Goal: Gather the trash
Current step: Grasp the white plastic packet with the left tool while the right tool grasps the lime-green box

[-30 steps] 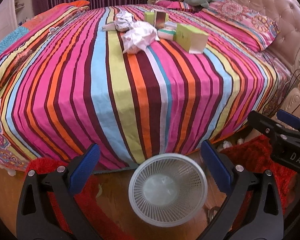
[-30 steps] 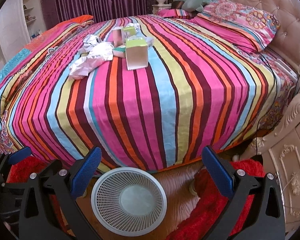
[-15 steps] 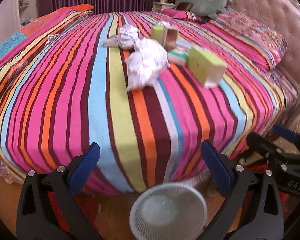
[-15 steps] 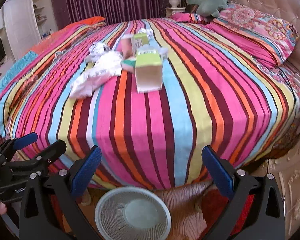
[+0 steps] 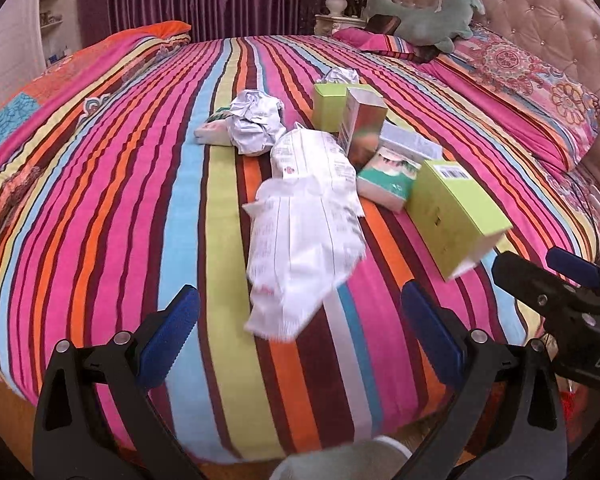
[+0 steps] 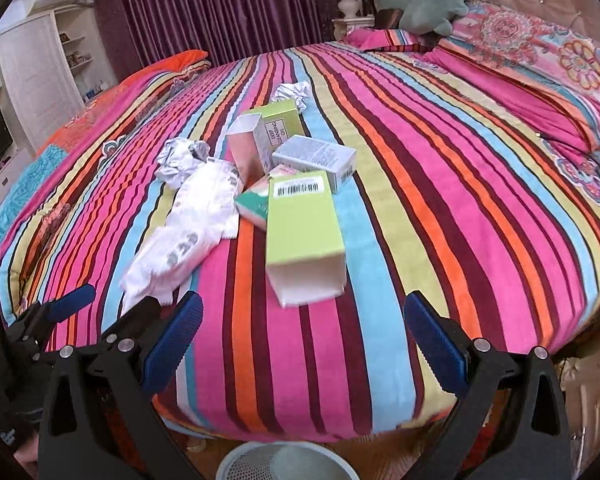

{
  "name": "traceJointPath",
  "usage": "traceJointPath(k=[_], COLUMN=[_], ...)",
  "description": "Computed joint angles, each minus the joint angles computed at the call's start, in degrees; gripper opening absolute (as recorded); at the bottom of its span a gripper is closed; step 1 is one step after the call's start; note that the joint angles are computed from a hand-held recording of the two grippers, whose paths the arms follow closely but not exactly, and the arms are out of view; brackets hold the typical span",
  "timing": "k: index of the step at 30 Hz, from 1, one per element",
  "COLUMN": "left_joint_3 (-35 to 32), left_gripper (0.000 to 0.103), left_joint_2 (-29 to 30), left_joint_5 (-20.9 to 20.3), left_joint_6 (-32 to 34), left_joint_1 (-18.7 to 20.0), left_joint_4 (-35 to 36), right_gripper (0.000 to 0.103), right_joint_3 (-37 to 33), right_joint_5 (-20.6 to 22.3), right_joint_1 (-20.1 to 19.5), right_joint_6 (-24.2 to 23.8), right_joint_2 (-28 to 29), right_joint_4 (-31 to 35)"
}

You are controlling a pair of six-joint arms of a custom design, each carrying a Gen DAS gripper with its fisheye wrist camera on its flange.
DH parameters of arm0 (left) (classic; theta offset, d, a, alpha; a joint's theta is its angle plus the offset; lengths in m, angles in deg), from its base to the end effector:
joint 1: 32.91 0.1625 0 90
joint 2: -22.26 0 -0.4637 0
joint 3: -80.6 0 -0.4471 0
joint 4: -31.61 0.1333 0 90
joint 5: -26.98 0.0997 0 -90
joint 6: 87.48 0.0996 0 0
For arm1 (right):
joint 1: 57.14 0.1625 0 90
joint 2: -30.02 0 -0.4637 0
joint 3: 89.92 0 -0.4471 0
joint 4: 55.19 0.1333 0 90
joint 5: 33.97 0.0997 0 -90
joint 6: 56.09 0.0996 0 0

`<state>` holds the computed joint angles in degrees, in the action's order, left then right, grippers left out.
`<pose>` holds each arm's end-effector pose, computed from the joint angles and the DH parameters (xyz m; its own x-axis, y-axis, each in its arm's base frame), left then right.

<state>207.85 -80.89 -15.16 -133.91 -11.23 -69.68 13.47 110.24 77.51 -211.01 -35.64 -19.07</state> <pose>-0.2813 -0.3347 0.3442 -0.7221 0.2106 -0.6590 0.5557 0.7440 -0.3711 0.3643 -0.2940 0.2277 -0.8066 0.0628 0.5878 -0.3678 0.7251 -0.5822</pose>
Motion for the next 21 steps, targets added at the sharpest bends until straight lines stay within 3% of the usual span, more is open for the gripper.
traceJointPath(k=[6, 18, 20, 21], left_joint_3=[-0.93, -2.32, -2.61, -2.71], left_gripper=[0.097, 0.097, 0.096, 0.086], left_joint_2=[3.39, 8.82, 9.48, 9.70], left_joint_5=[0.43, 0.38, 0.79, 0.74], left_joint_6=[4.30, 8.21, 7.84, 7.80], left_joint_1=[3.76, 8.18, 8.46, 8.64], left_joint_4=[-3.99, -9.59, -8.80, -8.59], right_gripper=[0.097, 0.096, 0.095, 0.091], right_joint_3=[-2.70, -5.59, -5.56, -5.54], right_joint_5=[-0.21, -2.60, -3.46, -3.91], right_joint_1=[-2.64, -7.99, -8.60, -8.83], right_joint_6=[-3.10, -3.45, -3.69, -3.86], right_joint_2=[1.96, 4.41, 4.36, 4.36], right_joint_4=[0.42, 2.84, 2.81, 2.88])
